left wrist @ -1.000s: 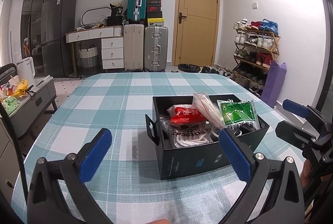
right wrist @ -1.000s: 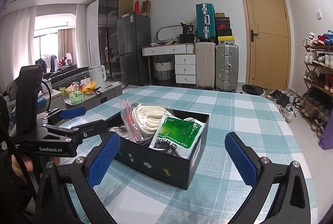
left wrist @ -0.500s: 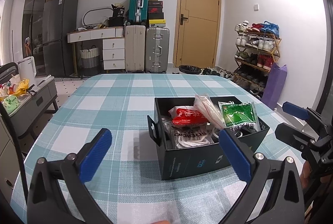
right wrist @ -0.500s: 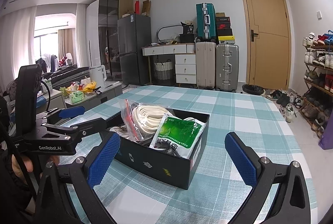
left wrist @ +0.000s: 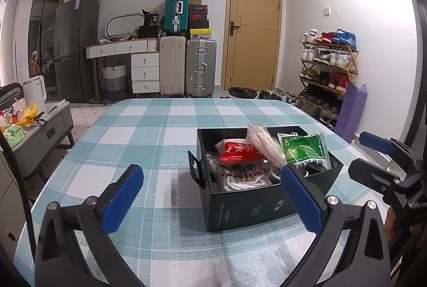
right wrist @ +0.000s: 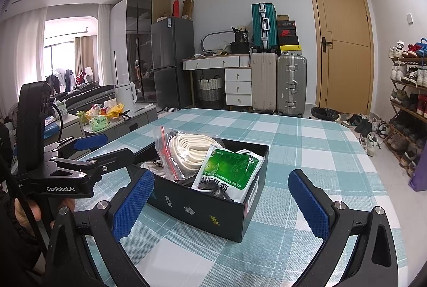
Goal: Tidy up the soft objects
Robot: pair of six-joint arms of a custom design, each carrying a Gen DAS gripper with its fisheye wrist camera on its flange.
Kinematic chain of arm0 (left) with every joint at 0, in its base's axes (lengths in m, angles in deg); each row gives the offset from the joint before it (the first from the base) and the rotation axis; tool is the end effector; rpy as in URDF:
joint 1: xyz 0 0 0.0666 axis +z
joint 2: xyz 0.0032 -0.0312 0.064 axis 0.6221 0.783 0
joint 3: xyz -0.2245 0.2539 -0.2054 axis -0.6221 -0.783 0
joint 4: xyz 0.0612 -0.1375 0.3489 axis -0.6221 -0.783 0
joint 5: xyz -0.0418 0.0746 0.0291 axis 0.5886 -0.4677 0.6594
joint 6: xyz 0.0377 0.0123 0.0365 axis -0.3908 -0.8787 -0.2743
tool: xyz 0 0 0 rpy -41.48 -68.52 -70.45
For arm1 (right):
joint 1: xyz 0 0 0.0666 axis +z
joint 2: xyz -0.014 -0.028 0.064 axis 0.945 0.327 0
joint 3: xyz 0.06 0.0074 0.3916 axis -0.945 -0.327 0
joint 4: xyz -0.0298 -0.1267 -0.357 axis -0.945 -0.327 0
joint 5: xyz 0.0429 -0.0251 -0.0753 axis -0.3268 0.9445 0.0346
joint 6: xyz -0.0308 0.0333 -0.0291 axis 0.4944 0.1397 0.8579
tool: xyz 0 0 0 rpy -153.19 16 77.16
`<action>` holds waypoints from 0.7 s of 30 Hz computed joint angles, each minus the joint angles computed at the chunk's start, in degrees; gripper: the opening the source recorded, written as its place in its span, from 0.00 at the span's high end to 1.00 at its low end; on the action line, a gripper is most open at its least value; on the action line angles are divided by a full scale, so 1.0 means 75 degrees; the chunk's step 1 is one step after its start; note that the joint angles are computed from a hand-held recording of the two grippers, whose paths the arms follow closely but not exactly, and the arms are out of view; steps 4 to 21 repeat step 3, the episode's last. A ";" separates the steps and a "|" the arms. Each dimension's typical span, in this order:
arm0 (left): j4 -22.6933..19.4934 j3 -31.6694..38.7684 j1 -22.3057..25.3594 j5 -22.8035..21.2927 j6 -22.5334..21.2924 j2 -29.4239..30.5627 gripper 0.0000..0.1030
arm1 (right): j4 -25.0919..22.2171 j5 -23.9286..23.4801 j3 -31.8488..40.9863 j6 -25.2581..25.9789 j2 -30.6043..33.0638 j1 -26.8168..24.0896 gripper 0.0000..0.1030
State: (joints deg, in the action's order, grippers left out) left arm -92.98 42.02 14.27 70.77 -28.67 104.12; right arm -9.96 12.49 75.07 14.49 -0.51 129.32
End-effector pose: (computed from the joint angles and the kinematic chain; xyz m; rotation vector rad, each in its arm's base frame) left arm 0.3414 -0.1555 0.5052 0.3852 1.9658 -0.3484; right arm 0.2798 0.4073 0.4954 -0.1474 1.8978 0.1771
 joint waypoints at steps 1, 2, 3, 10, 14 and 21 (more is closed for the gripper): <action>0.0004 0.0001 -0.0006 -0.0009 -0.0010 -0.0003 0.00 | 0.0001 0.0004 0.0000 0.0000 0.0000 0.0002 0.01; 0.0016 -0.0005 -0.0015 -0.0025 -0.0012 -0.0007 0.00 | 0.0004 0.0010 -0.0005 0.0004 -0.0006 0.0005 0.01; 0.0026 -0.0008 -0.0013 -0.0021 -0.0013 -0.0008 0.00 | -0.0002 -0.0003 0.0003 -0.0001 0.0002 -0.0001 0.01; 0.0026 -0.0008 -0.0013 -0.0021 -0.0013 -0.0008 0.00 | -0.0002 -0.0003 0.0003 -0.0001 0.0002 -0.0001 0.01; 0.0026 -0.0008 -0.0013 -0.0021 -0.0013 -0.0008 0.00 | -0.0002 -0.0003 0.0003 -0.0001 0.0002 -0.0001 0.01; 0.0026 -0.0008 -0.0013 -0.0021 -0.0013 -0.0008 0.00 | -0.0002 -0.0003 0.0003 -0.0001 0.0002 -0.0001 0.01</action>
